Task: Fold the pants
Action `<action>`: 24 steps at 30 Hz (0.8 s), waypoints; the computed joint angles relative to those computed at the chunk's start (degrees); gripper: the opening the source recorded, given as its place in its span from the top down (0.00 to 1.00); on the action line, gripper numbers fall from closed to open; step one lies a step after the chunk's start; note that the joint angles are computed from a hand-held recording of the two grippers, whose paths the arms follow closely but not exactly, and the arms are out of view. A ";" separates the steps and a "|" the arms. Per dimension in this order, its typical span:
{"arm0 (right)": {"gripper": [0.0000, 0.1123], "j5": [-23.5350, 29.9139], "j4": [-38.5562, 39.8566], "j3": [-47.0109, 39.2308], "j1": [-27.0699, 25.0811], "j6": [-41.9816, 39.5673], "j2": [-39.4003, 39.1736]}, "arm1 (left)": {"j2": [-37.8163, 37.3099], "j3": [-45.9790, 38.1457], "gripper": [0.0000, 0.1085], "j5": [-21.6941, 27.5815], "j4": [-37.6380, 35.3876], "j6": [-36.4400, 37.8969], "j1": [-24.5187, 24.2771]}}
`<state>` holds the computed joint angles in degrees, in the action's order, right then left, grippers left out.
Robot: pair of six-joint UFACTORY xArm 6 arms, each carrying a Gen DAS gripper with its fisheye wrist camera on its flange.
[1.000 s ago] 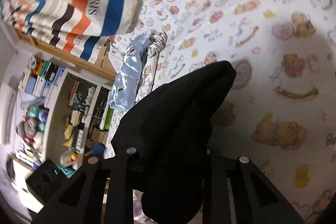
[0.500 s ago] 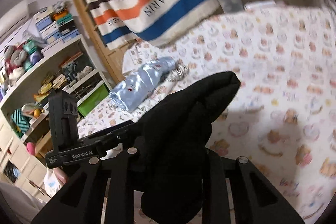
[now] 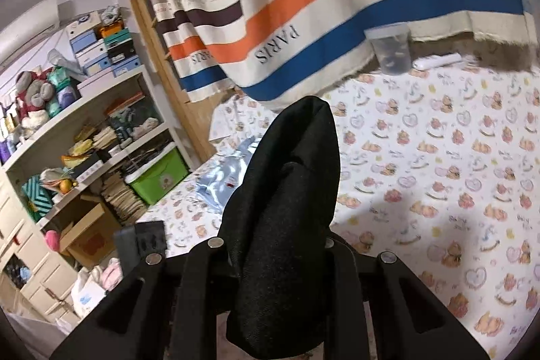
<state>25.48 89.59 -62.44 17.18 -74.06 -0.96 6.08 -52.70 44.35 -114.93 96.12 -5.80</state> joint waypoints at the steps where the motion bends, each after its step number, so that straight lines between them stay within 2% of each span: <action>1: 0.81 1.70 -0.82 -0.18 -0.41 0.69 -0.45 | 0.07 0.37 0.19 3.06 -0.19 -0.33 1.03; 4: 0.81 6.37 -2.32 -0.13 -1.61 0.73 -2.42 | 0.53 1.51 0.17 13.45 -0.99 -0.56 4.50; 8: 0.81 18.53 -4.27 -0.03 -4.65 0.46 -4.94 | 0.50 3.62 0.12 24.16 -2.93 3.49 7.53; 12: 0.81 30.60 -4.83 -0.25 -7.66 -0.63 -5.54 | 1.73 5.46 0.05 37.44 -3.01 7.28 10.81; 14: 0.81 35.92 -4.51 -0.40 -9.27 -0.64 -5.43 | 2.38 6.28 0.05 43.18 -3.01 9.31 12.34; 16: 0.81 39.09 -4.37 -0.34 -10.25 -0.70 -5.43 | 1.92 7.19 0.05 45.46 -3.47 11.01 13.00; 21: 0.81 42.53 -4.38 -1.39 -11.28 0.55 -3.48 | 0.90 7.18 0.05 45.15 -4.33 11.99 12.61; 22: 0.81 42.29 -4.40 -1.65 -11.36 1.01 -3.08 | 1.24 6.72 0.10 45.19 -4.18 11.19 12.67; 23: 0.81 41.33 -4.35 -1.94 -11.24 1.59 -2.58 | 1.45 6.30 0.21 44.93 -4.22 10.57 12.70; 24: 0.81 40.33 -4.28 -2.10 -11.19 2.00 -2.22 | 1.39 5.91 0.52 44.58 -3.64 10.41 12.78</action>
